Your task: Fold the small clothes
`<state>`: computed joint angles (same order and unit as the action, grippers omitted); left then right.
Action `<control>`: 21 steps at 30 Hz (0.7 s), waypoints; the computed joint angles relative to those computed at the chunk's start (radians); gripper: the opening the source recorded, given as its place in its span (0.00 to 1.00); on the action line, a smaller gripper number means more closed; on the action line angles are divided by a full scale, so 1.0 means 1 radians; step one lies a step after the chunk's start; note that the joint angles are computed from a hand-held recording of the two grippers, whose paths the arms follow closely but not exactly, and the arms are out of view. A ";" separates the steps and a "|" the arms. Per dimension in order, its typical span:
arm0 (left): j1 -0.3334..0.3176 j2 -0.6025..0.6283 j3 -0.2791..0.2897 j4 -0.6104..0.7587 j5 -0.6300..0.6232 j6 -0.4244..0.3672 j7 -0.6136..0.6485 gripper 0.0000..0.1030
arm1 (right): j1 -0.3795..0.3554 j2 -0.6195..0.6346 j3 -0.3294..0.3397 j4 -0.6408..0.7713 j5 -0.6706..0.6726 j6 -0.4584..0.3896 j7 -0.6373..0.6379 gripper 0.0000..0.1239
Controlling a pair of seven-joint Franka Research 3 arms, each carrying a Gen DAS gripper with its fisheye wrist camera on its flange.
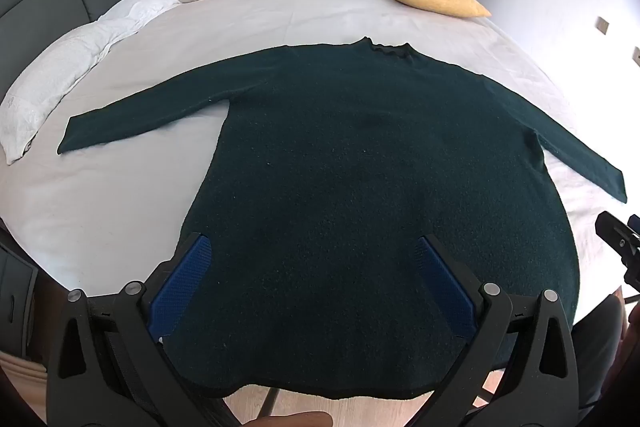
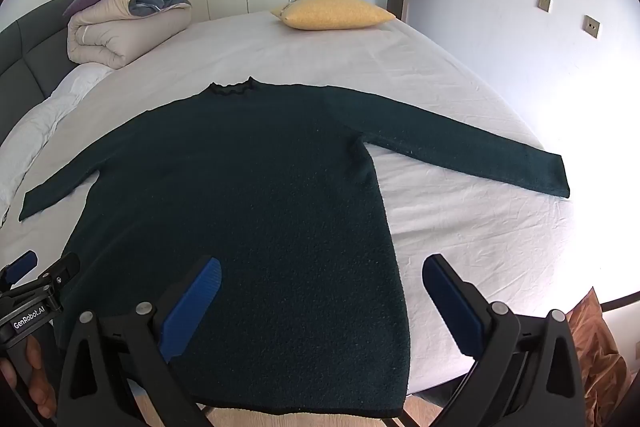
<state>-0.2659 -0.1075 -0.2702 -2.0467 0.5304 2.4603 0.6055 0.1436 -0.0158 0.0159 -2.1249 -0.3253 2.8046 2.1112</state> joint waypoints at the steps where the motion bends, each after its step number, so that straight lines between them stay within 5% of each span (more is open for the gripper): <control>1: 0.000 0.000 0.000 0.000 0.000 0.000 0.000 1.00 | 0.000 0.001 0.000 0.001 0.002 0.000 -0.002 0.83; 21: -0.001 0.000 0.001 0.001 -0.007 -0.002 0.005 1.00 | 0.003 0.005 -0.002 -0.001 0.001 0.003 0.000 0.83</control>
